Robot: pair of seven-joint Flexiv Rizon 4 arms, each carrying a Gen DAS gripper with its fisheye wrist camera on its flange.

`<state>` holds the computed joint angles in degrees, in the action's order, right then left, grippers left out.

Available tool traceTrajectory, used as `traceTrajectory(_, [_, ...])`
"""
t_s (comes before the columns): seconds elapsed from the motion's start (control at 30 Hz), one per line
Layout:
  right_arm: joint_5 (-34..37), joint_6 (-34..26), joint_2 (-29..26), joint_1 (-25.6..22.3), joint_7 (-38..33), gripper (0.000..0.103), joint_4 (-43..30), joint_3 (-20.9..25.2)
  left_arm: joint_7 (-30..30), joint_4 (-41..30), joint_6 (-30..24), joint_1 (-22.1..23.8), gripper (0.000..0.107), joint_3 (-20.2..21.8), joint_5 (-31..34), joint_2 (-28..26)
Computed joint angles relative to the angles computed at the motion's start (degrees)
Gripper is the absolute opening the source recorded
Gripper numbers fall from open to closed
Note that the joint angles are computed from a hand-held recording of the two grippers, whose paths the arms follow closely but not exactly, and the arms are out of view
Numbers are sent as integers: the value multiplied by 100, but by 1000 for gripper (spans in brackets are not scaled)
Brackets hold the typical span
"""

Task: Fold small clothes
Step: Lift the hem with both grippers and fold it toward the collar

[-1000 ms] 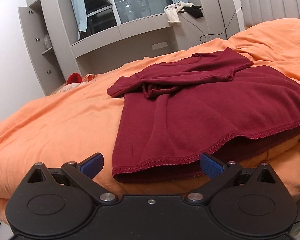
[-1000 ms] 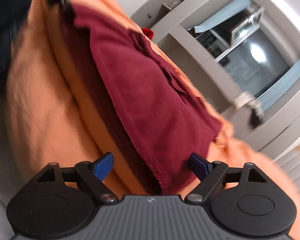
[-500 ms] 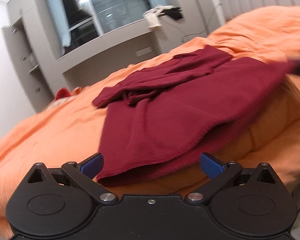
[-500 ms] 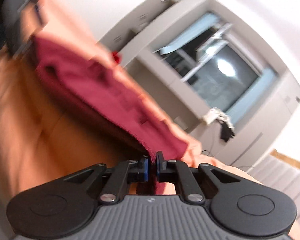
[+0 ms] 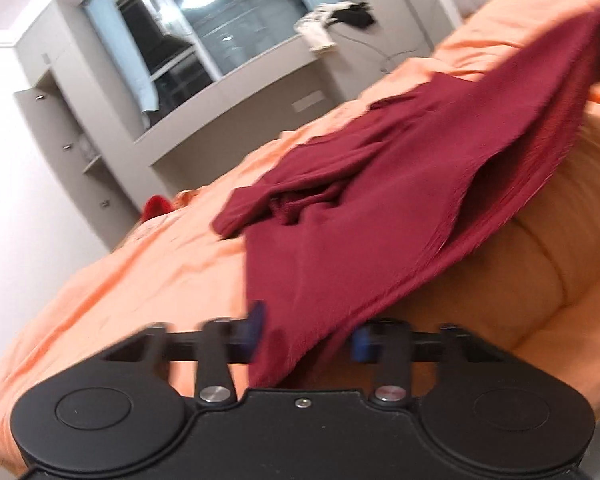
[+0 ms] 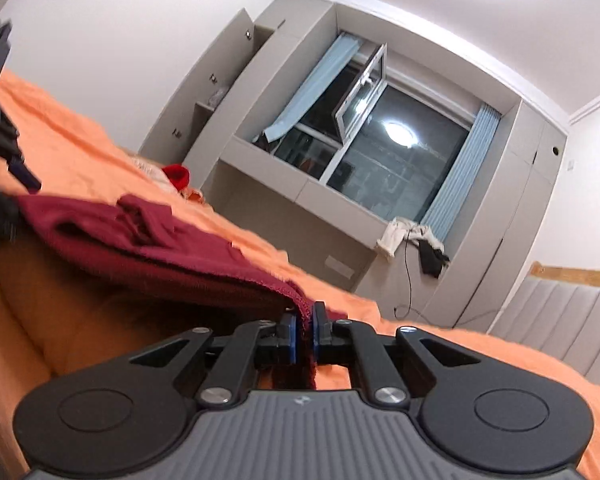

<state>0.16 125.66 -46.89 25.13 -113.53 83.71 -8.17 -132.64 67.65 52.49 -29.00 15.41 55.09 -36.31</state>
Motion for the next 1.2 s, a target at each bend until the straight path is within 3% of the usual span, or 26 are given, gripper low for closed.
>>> traceTrajectory(0.07, [61, -71, 48, 12, 12, 7, 127, -3, -103, 26, -107, -37, 7, 39, 26, 24])
traceTrajectory(0.17, [227, -93, 30, 214, -165, 7, 251, -215, -557, 97, 89, -181, 5, 175, 388, 77])
traceTrajectory(0.27, [526, 275, -35, 432, -536, 6, 306, -419, -1394, 129, 218, -474, 5, 413, 1102, 165])
traceTrajectory(0.4, [843, 522, 50, 348, -557, 6, 184, -182, -2601, 282, 173, -717, 5, 490, 1811, 482])
traceTrajectory(0.53, [969, 842, 289, 226, -596, 6, 383, -11, -3131, 503, 145, -912, 5, 391, 2425, 896])
traceTrajectory(0.73, [579, 1572, 1035, -165, -579, 6, 1377, 406, -3528, 965, 87, -1117, 5, 63, 3012, 1652])
traceTrajectory(0.9, [375, 1747, 1330, -331, -849, 6, 1826, 500, -3329, 1306, 632, -693, 5, -376, 2622, 2074])
traceTrajectory(1.07, [397, 1512, 1054, -331, -953, 6, 1355, 476, -3286, 1173, 596, -326, 5, -731, 2672, 1948])
traceTrajectory(1.2, [203, 1146, 559, -367, -823, 6, 407, 378, -3130, 674, 587, 43, 5, -935, 2606, 1591])
